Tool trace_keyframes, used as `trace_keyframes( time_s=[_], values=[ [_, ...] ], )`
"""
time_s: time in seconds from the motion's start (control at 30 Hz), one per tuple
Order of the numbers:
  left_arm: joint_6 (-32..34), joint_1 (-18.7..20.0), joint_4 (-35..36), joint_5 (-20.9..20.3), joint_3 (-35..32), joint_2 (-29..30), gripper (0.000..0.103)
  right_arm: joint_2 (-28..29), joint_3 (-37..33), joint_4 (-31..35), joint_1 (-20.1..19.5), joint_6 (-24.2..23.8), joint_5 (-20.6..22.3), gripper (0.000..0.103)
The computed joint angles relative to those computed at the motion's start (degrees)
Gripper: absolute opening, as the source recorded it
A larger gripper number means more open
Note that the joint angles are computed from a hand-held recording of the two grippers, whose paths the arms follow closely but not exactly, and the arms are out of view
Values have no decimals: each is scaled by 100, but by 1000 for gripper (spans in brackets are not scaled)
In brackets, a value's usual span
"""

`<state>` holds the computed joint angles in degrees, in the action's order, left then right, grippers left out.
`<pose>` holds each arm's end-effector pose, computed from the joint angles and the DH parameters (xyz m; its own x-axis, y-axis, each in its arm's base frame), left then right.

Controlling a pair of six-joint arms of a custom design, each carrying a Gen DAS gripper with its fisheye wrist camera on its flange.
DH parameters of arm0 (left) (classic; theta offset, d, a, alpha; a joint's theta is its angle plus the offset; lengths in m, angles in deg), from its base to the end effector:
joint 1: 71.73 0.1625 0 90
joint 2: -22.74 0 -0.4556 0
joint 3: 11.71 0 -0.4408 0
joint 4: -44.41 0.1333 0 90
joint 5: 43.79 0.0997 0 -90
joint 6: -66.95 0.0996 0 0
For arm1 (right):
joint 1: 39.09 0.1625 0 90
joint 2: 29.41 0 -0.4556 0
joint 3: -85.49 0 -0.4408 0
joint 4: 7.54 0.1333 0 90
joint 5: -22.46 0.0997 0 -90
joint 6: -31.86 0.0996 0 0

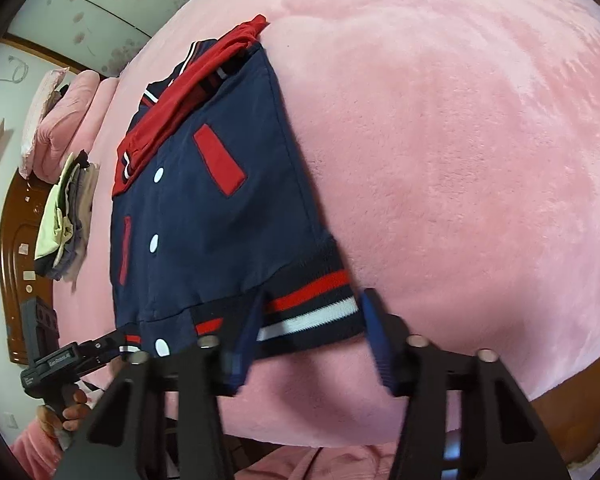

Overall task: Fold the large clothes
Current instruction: 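Grasp the striped ribbed hem with both grippers, then lift the hem with both grippers and fold it toward the collar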

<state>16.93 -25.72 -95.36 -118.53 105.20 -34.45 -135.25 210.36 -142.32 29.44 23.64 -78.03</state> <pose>-0.2677 -0.5070 0.0529 -0.9499 -0.0915 -0.2990 -0.0681 0.9938 -0.0876 -0.0483 -0.4374 0.4122 -0.9241 0.3092 0.2244 0.1996 0.8916 -0.4065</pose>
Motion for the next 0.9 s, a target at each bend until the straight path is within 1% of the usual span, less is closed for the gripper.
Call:
trace_keyframes(
  time_s=[0.07, 0.17, 0.23, 0.3, 0.33, 0.43, 0.5, 0.6, 0.7, 0.8, 0.83, 0.9],
  values=[
    [-139, 34, -130, -142, 11, 15, 37, 18, -55, 113, 17, 116, 113, 27],
    [-221, -24, -115, -106, -37, 80, 31, 62, -122, 260, 101, 211, 222, 17],
    [-334, -46, -259, -150, -12, 80, 17, 106, -161, 308, 201, 327, 256, 14],
    [-548, -88, -568, -222, 34, 85, 11, 99, -176, 314, 245, 420, 430, 14],
    [-625, -114, -704, -253, 38, 89, 11, 108, -202, 320, 273, 483, 536, 13],
    [-761, -203, -1187, -388, 25, 76, 10, 135, -294, 322, 364, 713, 840, 13],
    [-853, -249, -1433, -444, -48, 87, 9, 156, -367, 265, 367, 988, 1181, 13],
    [-988, -283, -1972, -461, -212, 157, 9, 274, -532, 78, 505, 1346, 1408, 12],
    [-969, -279, -2362, -371, -449, 276, 9, 454, -760, -176, 670, 1558, 1605, 12],
    [-996, -160, -2829, -254, -805, 495, 9, 733, -1009, -758, 779, 1936, 2005, 12],
    [-964, -111, -2946, -160, -972, 590, 10, 863, -1153, -869, 830, 2046, 2054, 12],
    [-820, -25, -2937, 78, -1257, 697, 10, 1122, -1430, -1058, 871, 2209, 2202, 12]
  ],
)
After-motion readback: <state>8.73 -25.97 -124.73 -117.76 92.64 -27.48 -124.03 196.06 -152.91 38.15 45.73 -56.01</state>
